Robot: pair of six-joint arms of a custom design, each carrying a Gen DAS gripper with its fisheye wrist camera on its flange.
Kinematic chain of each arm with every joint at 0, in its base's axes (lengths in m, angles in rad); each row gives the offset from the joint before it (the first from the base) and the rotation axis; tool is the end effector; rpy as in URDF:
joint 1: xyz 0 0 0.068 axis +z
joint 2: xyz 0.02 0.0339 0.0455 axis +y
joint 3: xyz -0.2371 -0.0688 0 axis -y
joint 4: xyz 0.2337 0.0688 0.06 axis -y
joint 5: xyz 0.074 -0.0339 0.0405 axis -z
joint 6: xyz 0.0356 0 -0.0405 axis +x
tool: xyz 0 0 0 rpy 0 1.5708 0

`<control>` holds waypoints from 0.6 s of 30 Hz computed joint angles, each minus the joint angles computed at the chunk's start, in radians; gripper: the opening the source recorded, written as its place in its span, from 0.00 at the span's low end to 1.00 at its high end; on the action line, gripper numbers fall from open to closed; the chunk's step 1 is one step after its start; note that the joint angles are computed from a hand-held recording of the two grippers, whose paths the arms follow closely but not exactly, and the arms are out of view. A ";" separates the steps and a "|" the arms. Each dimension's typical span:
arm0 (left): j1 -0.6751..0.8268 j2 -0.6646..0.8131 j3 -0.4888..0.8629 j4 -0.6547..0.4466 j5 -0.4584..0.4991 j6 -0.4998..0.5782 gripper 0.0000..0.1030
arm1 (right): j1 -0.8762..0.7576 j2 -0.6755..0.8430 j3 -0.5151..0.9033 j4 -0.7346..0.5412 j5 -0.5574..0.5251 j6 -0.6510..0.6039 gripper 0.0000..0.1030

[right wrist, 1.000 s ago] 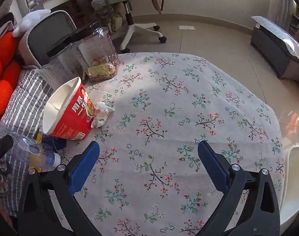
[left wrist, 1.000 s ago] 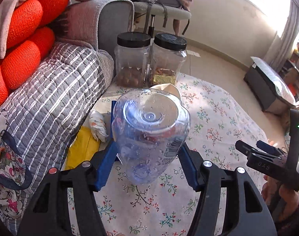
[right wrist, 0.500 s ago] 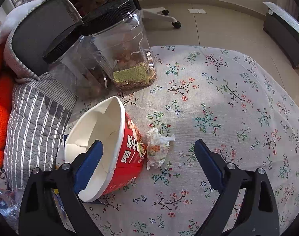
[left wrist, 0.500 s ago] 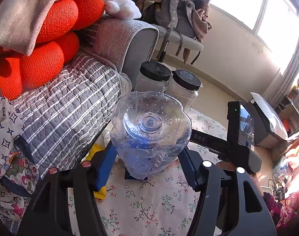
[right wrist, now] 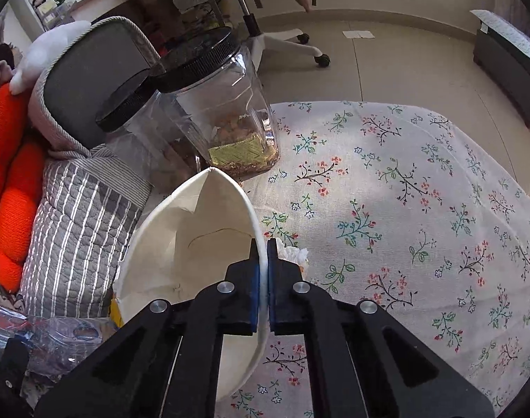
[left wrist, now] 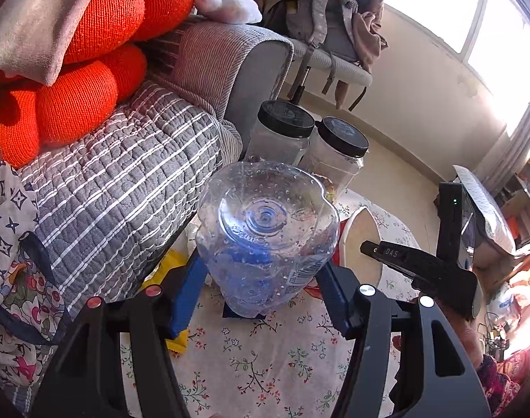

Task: Collect trash
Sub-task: 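Carry the bottle and bowl over the white bin while both grippers open to drop them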

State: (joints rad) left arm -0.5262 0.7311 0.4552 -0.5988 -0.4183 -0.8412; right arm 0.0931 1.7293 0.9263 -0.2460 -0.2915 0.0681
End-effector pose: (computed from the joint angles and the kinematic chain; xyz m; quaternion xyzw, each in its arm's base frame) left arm 0.1396 -0.0643 0.1841 -0.2142 0.8971 -0.0594 0.3819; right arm 0.3145 0.0396 0.1275 -0.0494 0.9554 0.1604 0.2431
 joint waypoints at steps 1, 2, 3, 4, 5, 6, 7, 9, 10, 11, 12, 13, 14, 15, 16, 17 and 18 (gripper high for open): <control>-0.006 0.006 0.002 0.001 -0.004 -0.005 0.59 | -0.014 -0.026 -0.012 0.000 -0.004 -0.013 0.03; -0.014 0.014 0.005 0.003 -0.010 -0.010 0.59 | -0.028 -0.052 -0.026 0.003 -0.010 -0.024 0.03; -0.023 0.022 0.009 0.006 -0.016 -0.015 0.59 | -0.045 -0.077 -0.040 0.004 -0.017 -0.035 0.03; -0.033 0.032 0.014 0.008 -0.024 -0.021 0.59 | -0.062 -0.102 -0.052 0.003 -0.023 -0.045 0.03; -0.043 0.043 0.018 0.012 -0.033 -0.028 0.59 | -0.080 -0.122 -0.062 0.005 -0.029 -0.057 0.03; -0.053 0.056 0.024 0.016 -0.041 -0.036 0.59 | -0.103 -0.146 -0.077 0.003 -0.038 -0.075 0.03; -0.064 0.068 0.029 0.021 -0.047 -0.044 0.59 | -0.122 -0.167 -0.090 0.001 -0.043 -0.092 0.03; -0.083 0.096 0.038 0.037 -0.054 -0.058 0.59 | -0.166 -0.206 -0.114 -0.002 -0.052 -0.131 0.03; -0.097 0.115 0.044 0.047 -0.060 -0.065 0.59 | -0.194 -0.221 -0.121 -0.008 -0.062 -0.153 0.03; -0.113 0.137 0.052 0.056 -0.068 -0.073 0.59 | -0.215 -0.238 -0.131 -0.010 -0.066 -0.170 0.03; -0.132 0.164 0.062 0.064 -0.081 -0.083 0.59 | -0.238 -0.252 -0.141 -0.010 -0.073 -0.188 0.03; -0.151 0.190 0.071 0.074 -0.093 -0.091 0.59 | -0.263 -0.275 -0.155 -0.012 -0.080 -0.207 0.03; -0.171 0.217 0.082 0.083 -0.107 -0.098 0.59 | -0.287 -0.292 -0.166 -0.011 -0.086 -0.226 0.03; -0.190 0.243 0.092 0.092 -0.120 -0.105 0.59 | -0.310 -0.305 -0.175 -0.009 -0.091 -0.246 0.03; -0.209 0.269 0.103 0.100 -0.134 -0.113 0.59 | -0.333 -0.319 -0.185 -0.006 -0.096 -0.264 0.03; -0.227 0.295 0.114 0.107 -0.146 -0.122 0.59 | -0.359 -0.329 -0.190 -0.008 -0.105 -0.282 0.03; -0.243 0.319 0.124 0.114 -0.156 -0.130 0.59 | -0.386 -0.340 -0.197 -0.011 -0.116 -0.303 0.03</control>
